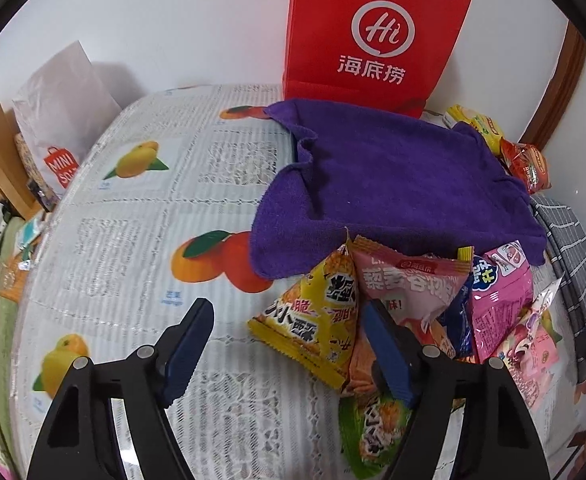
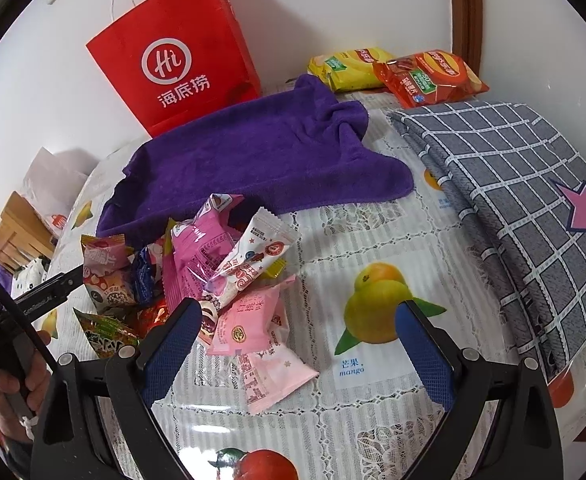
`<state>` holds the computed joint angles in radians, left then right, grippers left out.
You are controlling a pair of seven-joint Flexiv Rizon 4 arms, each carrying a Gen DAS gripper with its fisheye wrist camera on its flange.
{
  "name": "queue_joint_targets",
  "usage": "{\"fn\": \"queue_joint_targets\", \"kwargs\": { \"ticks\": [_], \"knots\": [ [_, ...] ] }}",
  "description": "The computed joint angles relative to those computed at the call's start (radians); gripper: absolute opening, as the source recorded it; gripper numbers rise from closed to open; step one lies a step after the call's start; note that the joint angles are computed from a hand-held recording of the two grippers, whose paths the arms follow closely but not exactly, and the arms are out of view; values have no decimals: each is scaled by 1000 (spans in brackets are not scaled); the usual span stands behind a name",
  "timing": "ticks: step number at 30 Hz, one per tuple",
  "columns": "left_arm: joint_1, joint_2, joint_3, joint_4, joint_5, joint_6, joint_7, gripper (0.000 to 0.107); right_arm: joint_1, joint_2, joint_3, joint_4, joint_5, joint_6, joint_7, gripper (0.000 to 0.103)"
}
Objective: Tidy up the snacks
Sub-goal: 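Grasp the yellow triangular snack bag with the left tool while the right tool reaches the pile, then grasp a small pink candy packet with the right tool while the left tool lifts the yellow bag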
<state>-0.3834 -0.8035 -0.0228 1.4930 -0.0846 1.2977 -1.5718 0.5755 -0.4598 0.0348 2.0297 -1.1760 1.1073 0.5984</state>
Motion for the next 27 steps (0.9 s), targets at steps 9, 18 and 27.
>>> {"fn": "queue_joint_targets", "kwargs": {
  "ticks": [9, 18, 27],
  "knots": [
    [-13, -54, 2, -74, 2, -53, 8, 75, 19, -7, 4, -21, 31, -63, -67, 91],
    [-13, -102, -2, -138, 6, -92, -5, 75, 17, -4, 30, -29, 78, -105, -146, 87],
    [-10, -96, -1, -122, 19, -77, 20, 48, 28, -79, 10, -85, 167, -28, -242, 87]
  ]
}}
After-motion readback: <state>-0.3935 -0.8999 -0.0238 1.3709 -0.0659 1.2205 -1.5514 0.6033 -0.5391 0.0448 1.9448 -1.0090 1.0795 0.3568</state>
